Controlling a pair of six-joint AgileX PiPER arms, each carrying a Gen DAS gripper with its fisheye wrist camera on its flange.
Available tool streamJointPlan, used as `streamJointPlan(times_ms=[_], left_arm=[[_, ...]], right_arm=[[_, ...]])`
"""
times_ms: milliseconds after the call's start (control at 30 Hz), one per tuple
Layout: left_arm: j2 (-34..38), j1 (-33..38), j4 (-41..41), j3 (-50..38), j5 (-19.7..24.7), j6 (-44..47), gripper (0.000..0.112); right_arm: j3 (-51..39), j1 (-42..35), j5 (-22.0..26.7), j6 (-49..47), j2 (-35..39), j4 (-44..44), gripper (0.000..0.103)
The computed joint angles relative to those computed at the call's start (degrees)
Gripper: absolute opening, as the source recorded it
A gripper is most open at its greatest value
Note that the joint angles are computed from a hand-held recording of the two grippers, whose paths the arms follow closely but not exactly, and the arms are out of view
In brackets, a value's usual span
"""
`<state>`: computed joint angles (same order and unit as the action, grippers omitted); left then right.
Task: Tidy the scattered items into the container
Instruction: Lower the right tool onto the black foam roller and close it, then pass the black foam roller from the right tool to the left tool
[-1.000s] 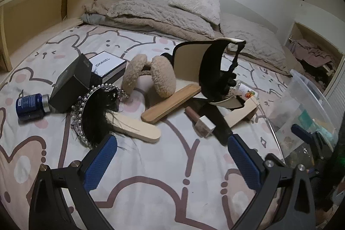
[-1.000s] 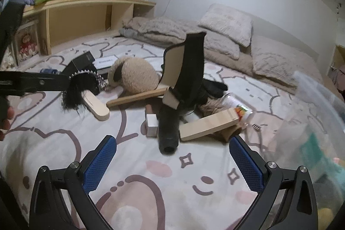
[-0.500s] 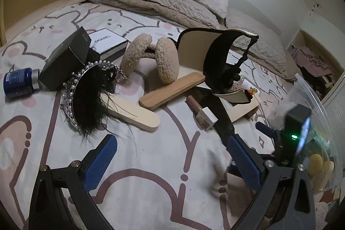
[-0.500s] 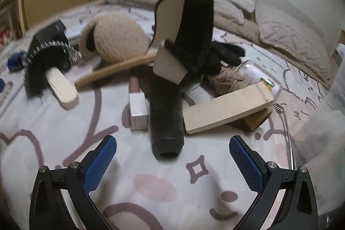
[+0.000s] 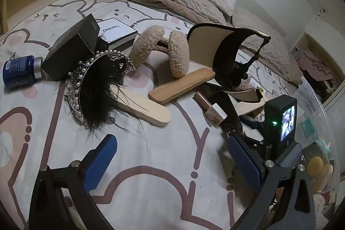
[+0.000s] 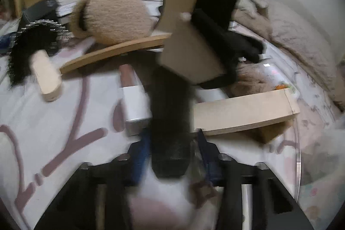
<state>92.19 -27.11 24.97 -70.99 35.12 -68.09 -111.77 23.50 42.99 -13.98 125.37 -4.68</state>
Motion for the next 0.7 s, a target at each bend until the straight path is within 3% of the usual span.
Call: streamJointPlan(times_ms=[100,433,700], left_arm=[[0.1,0.4,-0.9,0.2,-0.5,0.5,0.103],[-0.2,0.7,-2.9,0.5,-1.6,1.8,0.103],[0.0,0.3,-3.3,0.5,-1.3,2.5,0.103]], right_arm=[[5.2,0.0,-2.6,-1.3,-3.0,0.1,0.039],[24.4,-3.6,-5.6,-15.4,-16.3,13.3,0.039],[33.6,-4.0,-2.6,-26.3,-23.8,24.0,0.039]])
